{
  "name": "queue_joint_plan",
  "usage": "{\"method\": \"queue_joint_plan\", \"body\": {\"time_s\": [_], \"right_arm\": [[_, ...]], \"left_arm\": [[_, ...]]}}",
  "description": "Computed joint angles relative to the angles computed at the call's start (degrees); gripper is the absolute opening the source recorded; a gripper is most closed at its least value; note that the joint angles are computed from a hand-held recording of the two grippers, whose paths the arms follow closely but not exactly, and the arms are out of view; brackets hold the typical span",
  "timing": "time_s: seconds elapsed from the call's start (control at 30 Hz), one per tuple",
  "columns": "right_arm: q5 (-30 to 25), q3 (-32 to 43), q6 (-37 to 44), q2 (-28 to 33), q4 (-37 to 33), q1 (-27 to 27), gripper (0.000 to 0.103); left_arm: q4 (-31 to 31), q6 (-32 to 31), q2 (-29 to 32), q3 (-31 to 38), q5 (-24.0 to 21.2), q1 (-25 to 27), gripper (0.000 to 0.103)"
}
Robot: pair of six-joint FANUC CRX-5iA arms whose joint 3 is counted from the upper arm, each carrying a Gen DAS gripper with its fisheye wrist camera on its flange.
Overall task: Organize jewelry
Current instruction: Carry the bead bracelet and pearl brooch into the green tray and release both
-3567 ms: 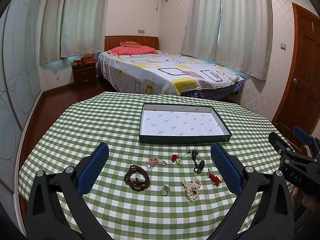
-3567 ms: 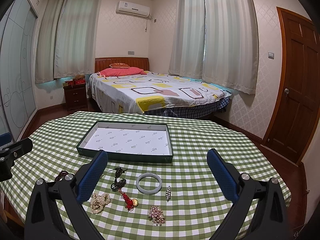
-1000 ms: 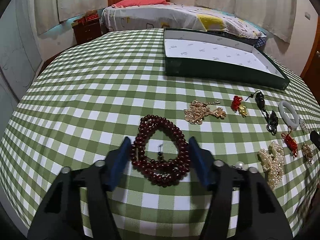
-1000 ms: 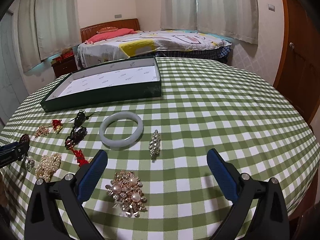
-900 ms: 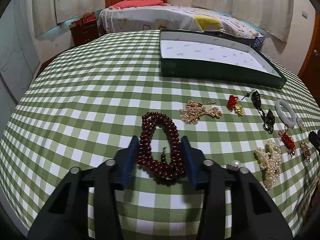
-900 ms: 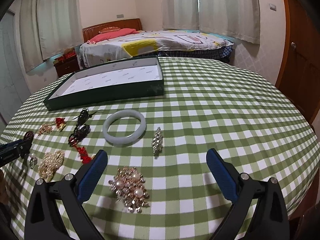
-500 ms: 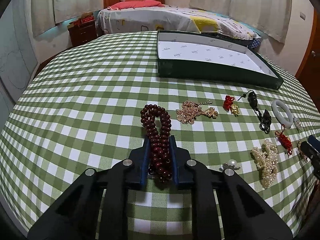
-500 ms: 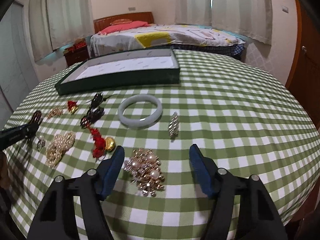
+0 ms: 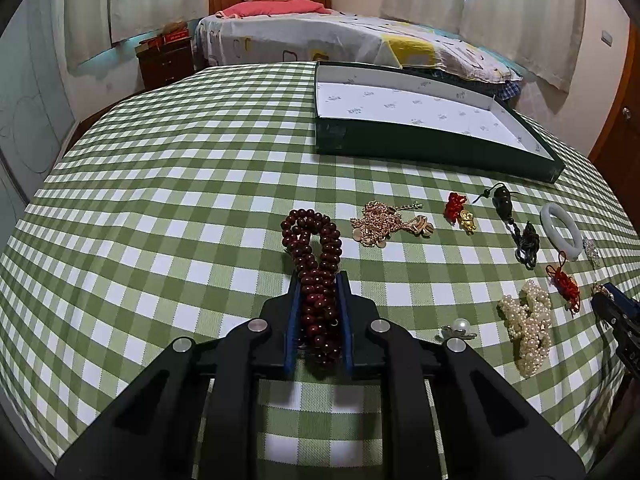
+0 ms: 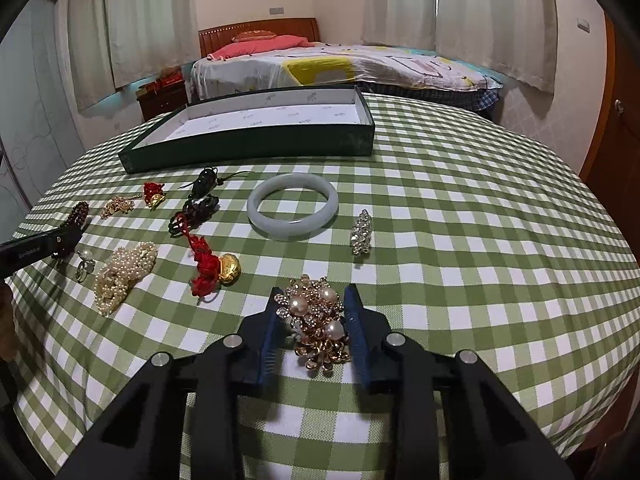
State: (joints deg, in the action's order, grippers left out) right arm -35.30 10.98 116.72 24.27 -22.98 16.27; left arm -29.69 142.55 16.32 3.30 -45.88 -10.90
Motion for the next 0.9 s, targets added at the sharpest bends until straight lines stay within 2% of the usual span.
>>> {"method": "queue_joint_plan", "body": {"time_s": [0.17, 0.9], "right_arm": [[0.12, 0.16, 0.83, -0.28, -1.30, -0.36, 0.024], [1.05, 1.05, 3.21, -1.54, -4.82, -0.98, 0.023]], "left_arm": [[0.84, -0.38, -0.37, -0.59, 1.00, 0.28, 0.016], [0.49, 0.59, -2.31, -0.92, 2.93, 0.13, 0.015]]}}
